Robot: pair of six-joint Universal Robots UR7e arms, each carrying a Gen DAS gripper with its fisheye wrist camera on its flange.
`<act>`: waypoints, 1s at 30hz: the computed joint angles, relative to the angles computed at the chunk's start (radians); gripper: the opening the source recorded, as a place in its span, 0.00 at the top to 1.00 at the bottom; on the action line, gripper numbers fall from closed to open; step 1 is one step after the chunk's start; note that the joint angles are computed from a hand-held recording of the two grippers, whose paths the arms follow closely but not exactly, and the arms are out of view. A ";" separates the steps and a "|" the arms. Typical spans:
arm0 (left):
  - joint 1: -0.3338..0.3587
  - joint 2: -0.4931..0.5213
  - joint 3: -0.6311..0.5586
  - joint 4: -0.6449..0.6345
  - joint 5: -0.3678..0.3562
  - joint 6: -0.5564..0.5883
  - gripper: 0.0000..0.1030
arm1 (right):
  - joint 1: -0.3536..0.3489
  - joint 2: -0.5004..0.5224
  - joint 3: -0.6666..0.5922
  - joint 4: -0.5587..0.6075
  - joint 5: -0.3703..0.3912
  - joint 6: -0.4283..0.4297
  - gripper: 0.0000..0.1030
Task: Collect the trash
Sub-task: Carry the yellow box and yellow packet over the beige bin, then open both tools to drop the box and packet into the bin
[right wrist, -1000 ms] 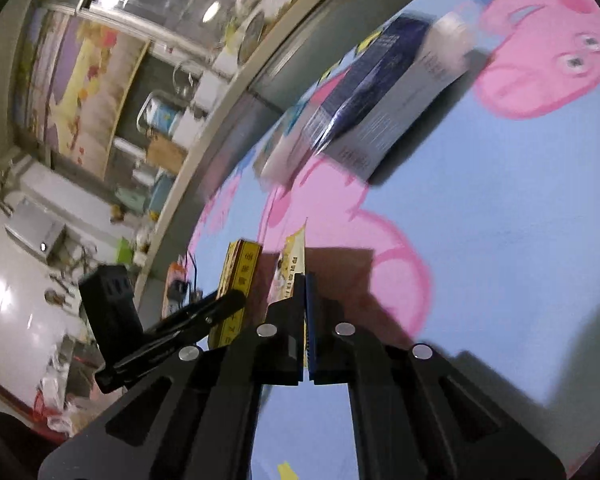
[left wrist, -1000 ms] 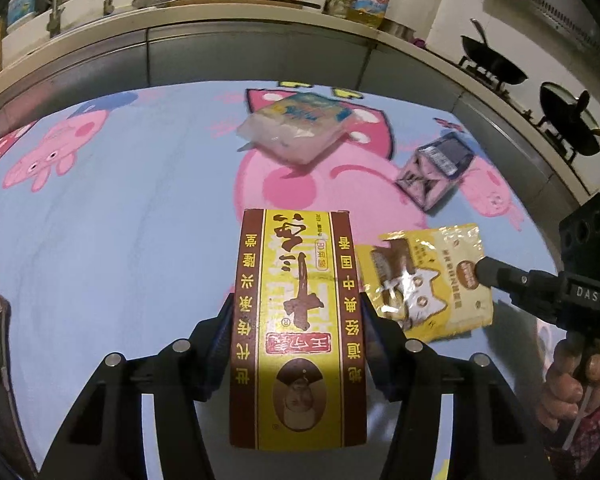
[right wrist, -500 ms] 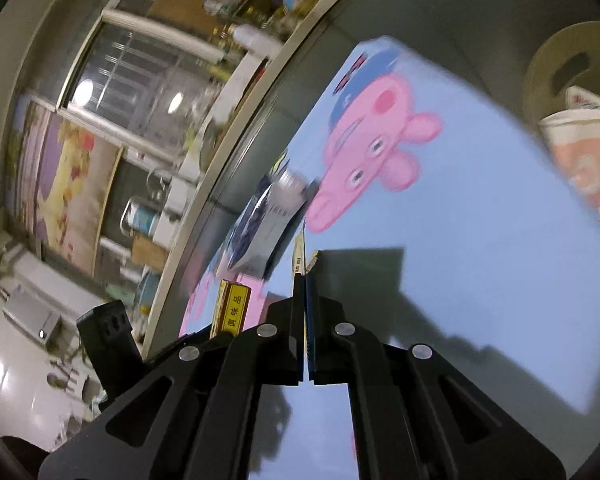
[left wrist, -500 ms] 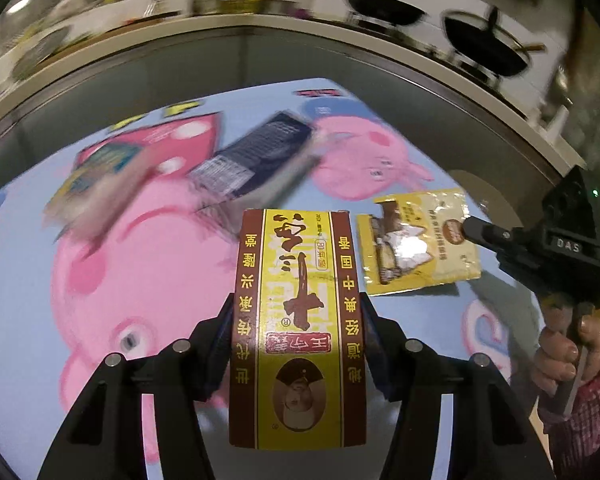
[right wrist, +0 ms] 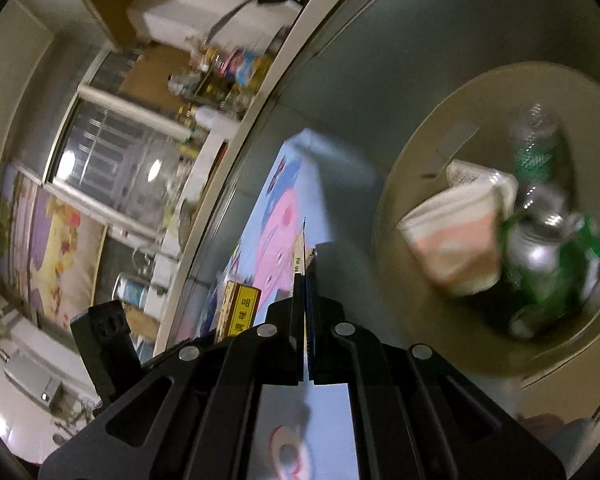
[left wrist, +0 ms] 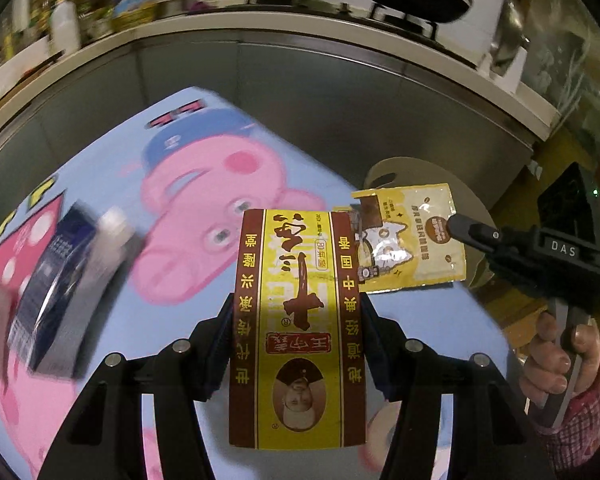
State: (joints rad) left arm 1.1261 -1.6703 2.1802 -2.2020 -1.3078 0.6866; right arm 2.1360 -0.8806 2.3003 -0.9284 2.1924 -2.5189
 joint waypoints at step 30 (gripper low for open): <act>-0.276 0.206 0.198 -0.291 0.048 -0.147 0.24 | 0.108 -0.090 0.123 -0.042 0.532 -0.019 0.41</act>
State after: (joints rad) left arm 0.8501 -1.4648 2.3778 -2.4926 -1.2602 0.5393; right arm 2.2437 -0.9710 2.4229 -0.9705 2.7248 -2.5377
